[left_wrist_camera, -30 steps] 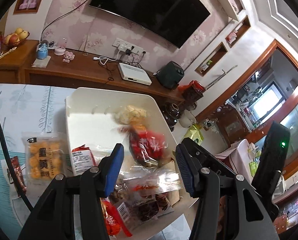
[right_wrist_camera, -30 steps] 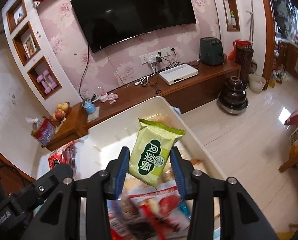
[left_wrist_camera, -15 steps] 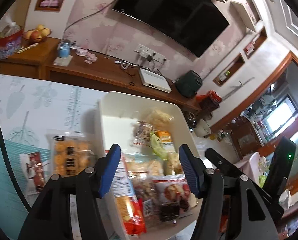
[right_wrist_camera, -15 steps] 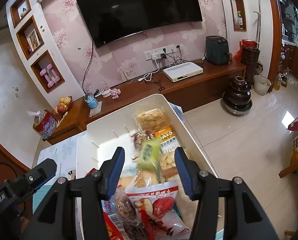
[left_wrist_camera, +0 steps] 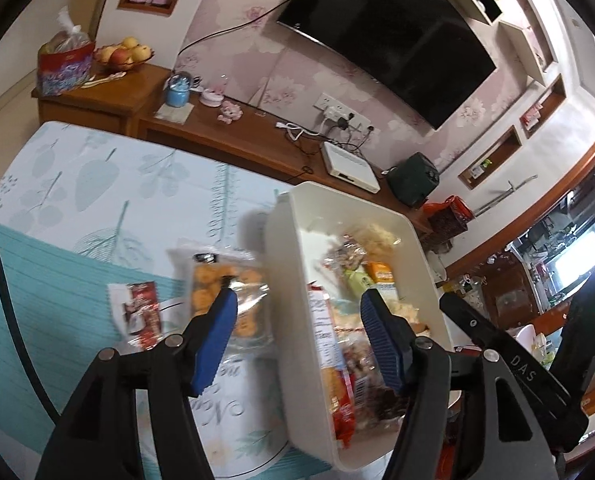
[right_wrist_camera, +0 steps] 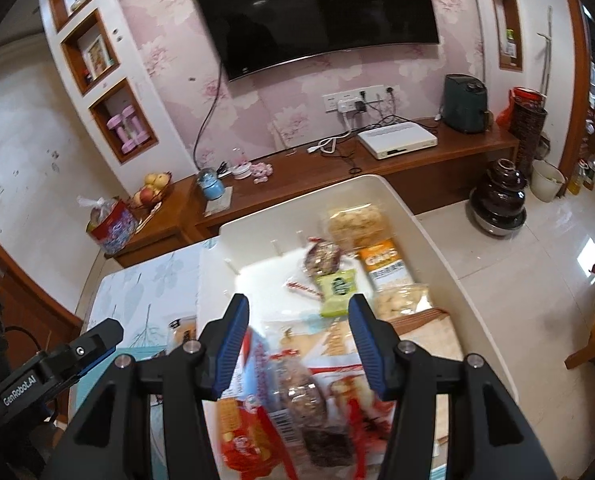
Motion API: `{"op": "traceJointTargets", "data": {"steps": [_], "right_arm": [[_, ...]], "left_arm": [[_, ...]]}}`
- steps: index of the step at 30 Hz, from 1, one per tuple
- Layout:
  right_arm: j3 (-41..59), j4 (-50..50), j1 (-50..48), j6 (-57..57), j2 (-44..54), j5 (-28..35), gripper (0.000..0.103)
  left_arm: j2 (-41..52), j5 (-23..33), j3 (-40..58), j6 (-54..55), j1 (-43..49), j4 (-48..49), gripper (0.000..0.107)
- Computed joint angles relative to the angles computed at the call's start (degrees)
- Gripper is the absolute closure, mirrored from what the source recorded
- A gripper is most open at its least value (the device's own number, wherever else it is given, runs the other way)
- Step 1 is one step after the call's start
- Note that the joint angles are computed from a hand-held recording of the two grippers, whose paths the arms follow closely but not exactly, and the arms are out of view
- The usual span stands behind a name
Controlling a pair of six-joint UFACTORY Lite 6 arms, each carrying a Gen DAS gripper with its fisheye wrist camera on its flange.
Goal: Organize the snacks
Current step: 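Withdraw both open tools from the tray toward the remaining snacks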
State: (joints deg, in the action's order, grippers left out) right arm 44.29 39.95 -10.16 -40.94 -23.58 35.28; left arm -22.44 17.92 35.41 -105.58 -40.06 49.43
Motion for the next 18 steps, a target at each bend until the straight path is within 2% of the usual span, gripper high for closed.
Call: {"op": "traceJointTargets", "data": {"steps": [5, 7, 11, 18], "right_arm": [[-1.36, -5.89, 8.11, 7.93, -2.27, -2.29, 0.051], [-1.91, -8.48, 11.77, 11.70, -2.92, -3.27, 0.051], [-2.01, -13.71, 18.66, 19.75, -2.67, -4.31, 0.051], [-1.65, -17.66, 27.07, 30.27, -0.17, -4.63, 0.050]], "left_arm": [[-6.07, 1.63, -4.79, 10.07, 2.24, -9.46, 0.040], [-7.99, 2.04, -6.57, 15.55, 3.94, -14.45, 0.034], [-10.38, 3.86, -9.08, 27.42, 7.33, -24.24, 0.032], [-7.73, 6.04, -10.73, 35.59, 9.83, -29.24, 0.030]]}}
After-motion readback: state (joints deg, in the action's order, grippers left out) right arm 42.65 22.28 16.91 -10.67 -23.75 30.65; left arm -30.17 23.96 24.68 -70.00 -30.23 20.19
